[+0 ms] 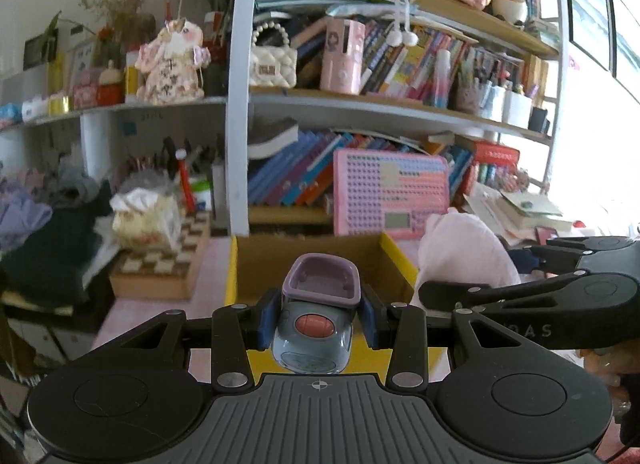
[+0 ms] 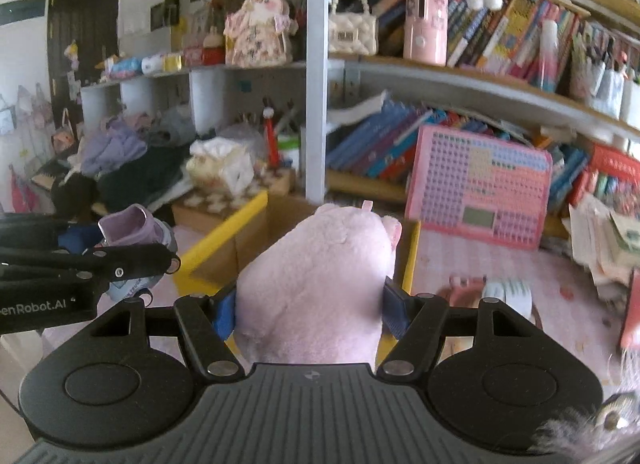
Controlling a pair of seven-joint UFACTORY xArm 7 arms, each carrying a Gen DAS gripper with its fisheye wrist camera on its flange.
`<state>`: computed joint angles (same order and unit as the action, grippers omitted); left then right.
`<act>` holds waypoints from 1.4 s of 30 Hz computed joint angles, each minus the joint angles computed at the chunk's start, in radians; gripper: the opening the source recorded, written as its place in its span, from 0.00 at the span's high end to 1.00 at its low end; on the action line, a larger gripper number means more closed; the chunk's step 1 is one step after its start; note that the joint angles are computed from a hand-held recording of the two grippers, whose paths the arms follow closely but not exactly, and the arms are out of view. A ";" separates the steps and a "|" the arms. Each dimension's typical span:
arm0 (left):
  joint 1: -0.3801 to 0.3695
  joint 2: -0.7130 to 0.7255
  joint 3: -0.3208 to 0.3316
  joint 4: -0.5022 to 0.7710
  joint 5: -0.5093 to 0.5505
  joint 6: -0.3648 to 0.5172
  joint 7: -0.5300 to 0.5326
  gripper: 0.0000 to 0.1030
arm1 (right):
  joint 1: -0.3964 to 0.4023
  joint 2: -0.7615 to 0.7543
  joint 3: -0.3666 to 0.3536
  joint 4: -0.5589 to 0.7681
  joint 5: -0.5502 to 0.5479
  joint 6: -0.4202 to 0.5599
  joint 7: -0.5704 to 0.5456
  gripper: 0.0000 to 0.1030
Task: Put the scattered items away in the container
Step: 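Lower the pig and toy car into the yellow box and open both grippers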
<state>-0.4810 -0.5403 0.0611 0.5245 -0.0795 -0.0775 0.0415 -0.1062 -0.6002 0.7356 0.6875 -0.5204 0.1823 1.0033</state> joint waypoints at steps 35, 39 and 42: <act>0.169 0.830 -0.146 0.859 0.316 0.500 -0.112 0.61 | 0.096 0.956 -0.131 0.686 -0.246 0.403 -0.810 0.31; 0.162 0.865 -0.142 0.899 0.312 0.550 -0.085 0.61 | 0.146 0.977 -0.189 0.713 -0.234 0.418 -0.839 0.31; 0.164 0.893 -0.147 0.945 0.291 0.600 -0.051 0.60 | 0.166 0.997 -0.213 0.742 -0.179 0.438 -0.892 0.31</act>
